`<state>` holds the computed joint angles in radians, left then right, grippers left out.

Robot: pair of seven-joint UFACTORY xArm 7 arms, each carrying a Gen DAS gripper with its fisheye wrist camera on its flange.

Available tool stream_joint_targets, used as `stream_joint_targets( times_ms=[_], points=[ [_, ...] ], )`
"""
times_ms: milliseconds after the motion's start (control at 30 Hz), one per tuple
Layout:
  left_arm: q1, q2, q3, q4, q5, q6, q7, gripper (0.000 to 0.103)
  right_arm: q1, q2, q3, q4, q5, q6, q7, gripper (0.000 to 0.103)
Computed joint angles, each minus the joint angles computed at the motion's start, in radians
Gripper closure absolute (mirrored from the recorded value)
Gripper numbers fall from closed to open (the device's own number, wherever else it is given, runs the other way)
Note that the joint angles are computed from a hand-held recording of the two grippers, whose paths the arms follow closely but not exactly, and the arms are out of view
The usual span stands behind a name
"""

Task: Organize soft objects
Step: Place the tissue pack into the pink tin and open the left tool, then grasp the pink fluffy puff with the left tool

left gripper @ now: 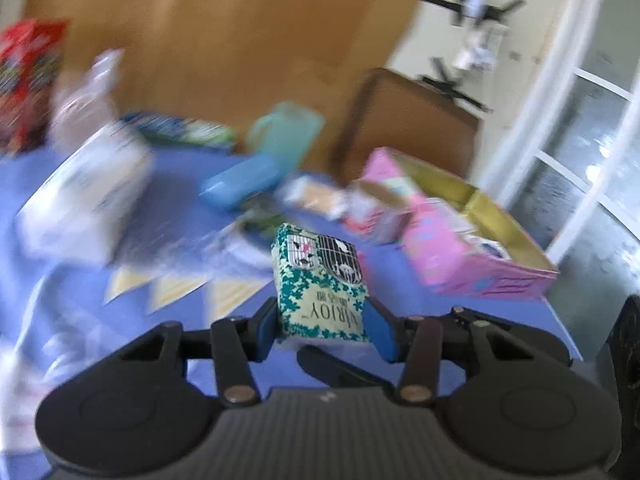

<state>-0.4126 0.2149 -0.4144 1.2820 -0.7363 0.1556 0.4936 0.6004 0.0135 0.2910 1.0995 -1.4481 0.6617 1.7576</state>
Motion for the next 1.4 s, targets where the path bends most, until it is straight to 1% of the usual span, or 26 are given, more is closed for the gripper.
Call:
stream_joint_targets(
  times_ms=[100, 233, 267, 333, 367, 400, 433, 467, 533, 600, 633, 700, 800, 833, 867, 967, 1000, 1033, 1067, 1100, 1133, 1233, 1300, 1333, 1367, 1400],
  points=[
    [-0.083, 0.091, 0.019, 0.139, 0.146, 0.026, -0.067, 0.058, -0.008, -0.115, 0.013, -0.102, -0.025, 0.097, 0.083, 0.06],
    [-0.21, 0.281, 0.045, 0.413, 0.353, 0.084, -0.169, 0.056, -0.061, -0.296, 0.045, -0.25, 0.026, 0.193, 0.128, 0.059],
    [-0.249, 0.337, 0.061, 0.501, 0.4, 0.108, -0.208, 0.054, -0.075, -0.339, 0.048, -0.28, 0.051, 0.209, 0.13, 0.059],
    [-0.328, 0.438, 0.112, 0.658, 0.495, 0.126, -0.278, 0.035, -0.111, -0.41, 0.044, -0.329, 0.078, 0.219, 0.129, 0.059],
    [-0.378, 0.47, 0.168, 0.7, 0.551, 0.094, -0.329, 0.034, -0.136, -0.436, 0.035, -0.344, 0.077, 0.218, 0.128, 0.057],
    [-0.418, 0.488, 0.222, 0.725, 0.595, 0.079, -0.382, 0.035, -0.163, -0.443, 0.036, -0.349, 0.073, 0.232, 0.129, 0.048],
    [-0.43, 0.49, 0.244, 0.725, 0.615, 0.072, -0.417, 0.035, -0.196, -0.438, 0.037, -0.347, 0.067, 0.252, 0.126, 0.039],
    [-0.413, 0.473, 0.231, 0.695, 0.614, 0.065, -0.434, 0.036, -0.227, -0.422, 0.028, -0.342, 0.073, 0.259, 0.1, 0.035],
    [-0.347, 0.405, 0.178, 0.577, 0.599, 0.025, -0.433, 0.036, -0.274, -0.396, 0.023, -0.337, 0.124, 0.286, 0.06, 0.04],
    [-0.29, 0.302, 0.169, 0.405, 0.602, -0.054, -0.451, 0.036, -0.302, -0.441, 0.022, -0.386, 0.11, 0.226, 0.146, 0.041],
    [-0.271, 0.249, 0.182, 0.319, 0.606, -0.092, -0.474, 0.036, -0.313, -0.466, 0.03, -0.409, 0.096, 0.201, 0.201, 0.041],
    [-0.253, 0.164, 0.225, 0.191, 0.619, -0.135, -0.535, 0.036, -0.328, -0.494, 0.067, -0.429, 0.08, 0.196, 0.27, 0.043],
    [-0.281, 0.07, 0.34, 0.054, 0.664, -0.153, -0.657, 0.037, -0.334, -0.504, 0.094, -0.426, -0.01, 0.106, 0.359, 0.043],
    [-0.252, 0.055, 0.327, 0.031, 0.662, -0.144, -0.669, 0.037, -0.333, -0.493, 0.09, -0.413, -0.048, 0.058, 0.373, 0.042],
    [-0.193, 0.049, 0.273, 0.021, 0.631, -0.129, -0.651, 0.037, -0.327, -0.472, 0.085, -0.397, -0.083, 0.003, 0.385, 0.042],
    [0.068, 0.071, -0.013, 0.022, 0.441, -0.089, -0.482, 0.038, -0.304, -0.362, 0.042, -0.319, -0.137, -0.18, 0.347, 0.041],
    [0.106, 0.084, -0.06, 0.031, 0.4, -0.075, -0.443, 0.04, -0.297, -0.312, 0.032, -0.283, -0.129, -0.216, 0.303, 0.038],
    [0.13, 0.103, -0.096, 0.047, 0.364, -0.059, -0.399, 0.04, -0.287, -0.258, 0.022, -0.246, -0.092, -0.246, 0.221, 0.036],
    [0.156, 0.118, -0.136, 0.058, 0.325, -0.047, -0.347, 0.04, -0.278, -0.214, 0.019, -0.214, -0.058, -0.252, 0.147, 0.031],
    [0.162, 0.141, -0.156, 0.083, 0.302, -0.029, -0.311, 0.04, -0.269, -0.171, 0.017, -0.183, -0.033, -0.25, 0.083, 0.025],
    [0.158, 0.156, -0.16, 0.101, 0.289, -0.015, -0.287, 0.038, -0.26, -0.135, 0.011, -0.155, -0.008, -0.251, 0.027, 0.024],
    [0.062, 0.211, -0.078, 0.167, 0.329, -0.01, -0.297, 0.035, -0.238, -0.046, -0.025, -0.083, 0.099, -0.263, -0.117, 0.024],
    [-0.01, 0.253, 0.0, 0.229, 0.382, 0.027, -0.348, 0.035, -0.224, -0.003, -0.048, -0.046, 0.15, -0.257, -0.178, 0.024],
    [-0.015, 0.274, 0.006, 0.251, 0.389, 0.044, -0.359, 0.042, -0.216, 0.014, -0.059, -0.032, 0.172, -0.255, -0.2, 0.025],
    [0.013, 0.293, -0.03, 0.268, 0.366, 0.066, -0.332, 0.051, -0.21, 0.029, -0.071, -0.022, 0.179, -0.259, -0.204, 0.03],
    [0.038, 0.305, -0.06, 0.279, 0.35, 0.096, -0.315, 0.062, -0.198, 0.033, -0.076, -0.023, 0.192, -0.26, -0.204, 0.045]
  ],
)
